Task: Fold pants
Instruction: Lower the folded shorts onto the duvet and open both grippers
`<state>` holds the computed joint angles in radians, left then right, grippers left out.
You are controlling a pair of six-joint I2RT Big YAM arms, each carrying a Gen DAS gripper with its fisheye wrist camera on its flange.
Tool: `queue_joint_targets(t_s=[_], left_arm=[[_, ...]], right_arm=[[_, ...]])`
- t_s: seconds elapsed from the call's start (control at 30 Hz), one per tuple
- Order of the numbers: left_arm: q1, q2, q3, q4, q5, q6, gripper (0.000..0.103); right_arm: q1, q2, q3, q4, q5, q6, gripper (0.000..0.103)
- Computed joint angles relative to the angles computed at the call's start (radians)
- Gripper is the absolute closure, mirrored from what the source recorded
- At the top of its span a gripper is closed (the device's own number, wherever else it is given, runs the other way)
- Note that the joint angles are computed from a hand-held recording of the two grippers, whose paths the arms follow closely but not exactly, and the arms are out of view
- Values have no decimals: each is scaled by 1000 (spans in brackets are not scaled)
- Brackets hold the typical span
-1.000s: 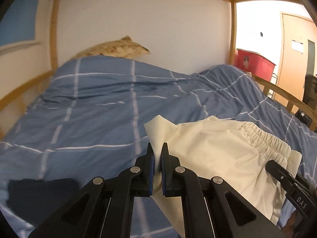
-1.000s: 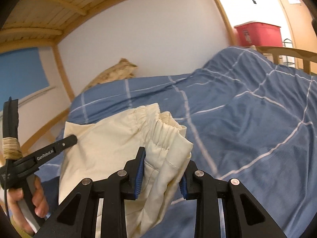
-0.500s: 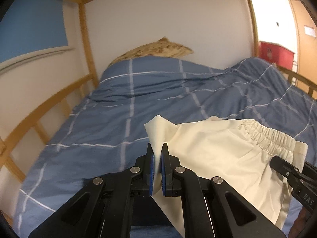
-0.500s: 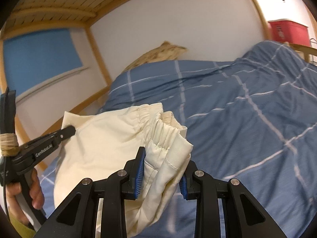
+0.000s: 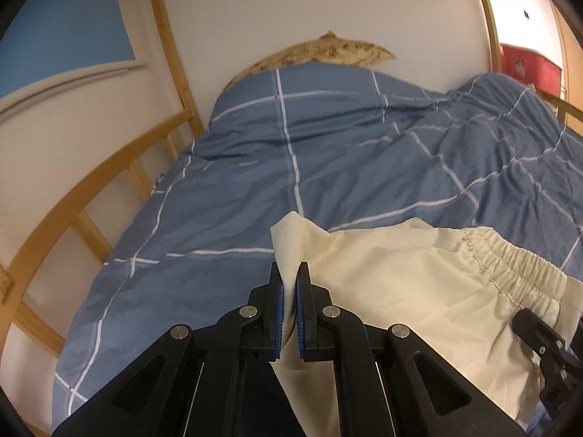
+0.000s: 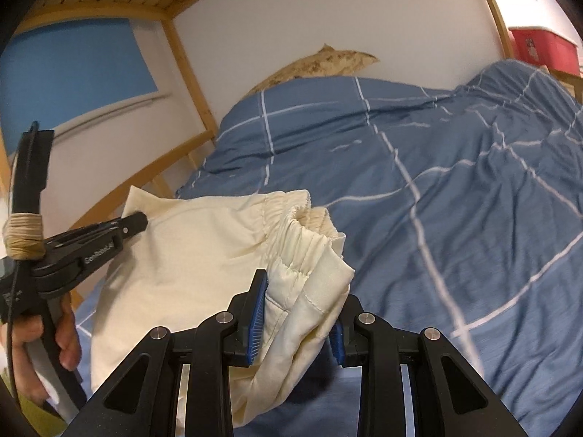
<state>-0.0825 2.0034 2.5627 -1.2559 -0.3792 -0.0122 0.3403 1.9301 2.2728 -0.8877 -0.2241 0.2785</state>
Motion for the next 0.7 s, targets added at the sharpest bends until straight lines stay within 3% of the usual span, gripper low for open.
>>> queue_joint_targets(t_s=[0.27, 0.4, 0.5, 0.57, 0.6, 0.7], left_arm=[[16, 31, -10, -19, -3, 50, 95], [25, 35, -16, -42, 8, 22, 90], [31, 41, -13, -66, 8, -1, 83], [25, 34, -28, -49, -66, 0, 81], [23, 34, -28, -41, -106, 3, 79], [25, 16, -35, -33, -112, -10, 78]], right_arm=[[40, 10, -27, -31, 38, 22, 72], [37, 5, -49, -51, 23, 24, 70], [30, 11, -37, -103, 21, 38, 62], [27, 4, -40, -137, 48, 55, 48], [24, -10, -58, -139, 66, 65, 45], [27, -19, -54, -194, 166, 85, 32]])
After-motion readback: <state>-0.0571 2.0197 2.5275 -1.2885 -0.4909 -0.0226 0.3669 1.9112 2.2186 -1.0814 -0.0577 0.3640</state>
